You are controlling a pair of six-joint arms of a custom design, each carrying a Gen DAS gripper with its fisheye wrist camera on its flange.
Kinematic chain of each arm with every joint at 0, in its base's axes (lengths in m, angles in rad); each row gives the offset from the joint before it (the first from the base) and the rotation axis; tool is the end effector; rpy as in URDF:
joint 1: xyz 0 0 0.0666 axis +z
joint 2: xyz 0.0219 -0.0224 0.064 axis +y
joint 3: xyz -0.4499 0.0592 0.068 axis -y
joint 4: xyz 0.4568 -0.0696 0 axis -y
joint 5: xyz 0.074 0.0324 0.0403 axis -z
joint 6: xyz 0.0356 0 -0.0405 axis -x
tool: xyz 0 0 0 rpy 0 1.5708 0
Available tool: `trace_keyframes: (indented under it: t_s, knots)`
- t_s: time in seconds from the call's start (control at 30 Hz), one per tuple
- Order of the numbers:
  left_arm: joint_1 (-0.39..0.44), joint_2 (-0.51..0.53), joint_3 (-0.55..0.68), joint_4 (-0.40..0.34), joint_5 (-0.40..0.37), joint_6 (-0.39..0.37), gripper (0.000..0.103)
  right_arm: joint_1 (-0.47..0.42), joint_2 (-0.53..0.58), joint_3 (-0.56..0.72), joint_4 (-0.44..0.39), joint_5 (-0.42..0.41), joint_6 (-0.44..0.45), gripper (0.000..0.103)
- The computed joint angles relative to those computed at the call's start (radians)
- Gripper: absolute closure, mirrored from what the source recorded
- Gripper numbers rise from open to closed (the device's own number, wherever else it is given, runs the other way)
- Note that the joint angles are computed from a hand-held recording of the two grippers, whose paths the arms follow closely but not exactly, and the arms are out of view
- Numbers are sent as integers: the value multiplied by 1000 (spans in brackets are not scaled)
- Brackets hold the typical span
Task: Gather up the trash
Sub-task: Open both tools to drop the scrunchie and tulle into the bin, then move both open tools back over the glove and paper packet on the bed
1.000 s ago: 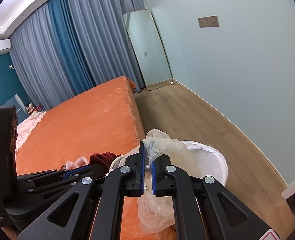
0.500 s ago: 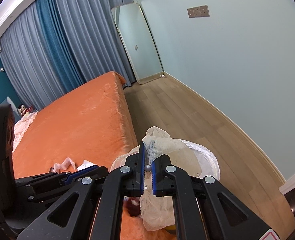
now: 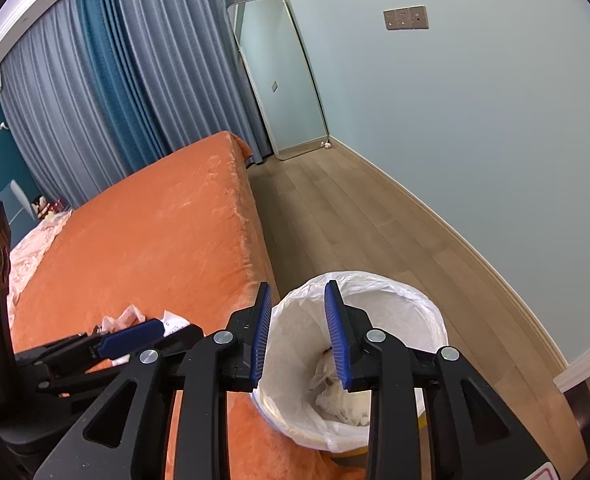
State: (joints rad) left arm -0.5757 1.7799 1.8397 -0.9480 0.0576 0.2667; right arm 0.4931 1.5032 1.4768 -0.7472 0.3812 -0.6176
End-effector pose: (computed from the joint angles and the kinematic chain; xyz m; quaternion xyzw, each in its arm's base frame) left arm 0.5915 -0.3868 0.4988 0.1545 0.9292 -0.1616 0.2942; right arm 0.5283 0.2684 0.4971 0.1297 0.8986 0.0526 0.4159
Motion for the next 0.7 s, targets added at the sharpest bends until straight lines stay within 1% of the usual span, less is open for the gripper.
trace_keyframes:
  t_s: [0.23, 0.4, 0.7]
  knots:
    - [24, -50, -60, 25, -17, 3, 62, 27, 7, 15, -20, 10, -9, 75]
    - [43, -78, -98, 35, -19, 10, 62, 51, 13, 25, -23, 17, -9, 69]
    - [80, -125, -161, 54, -18, 25, 62, 93, 44, 63, -32, 20, 3, 69]
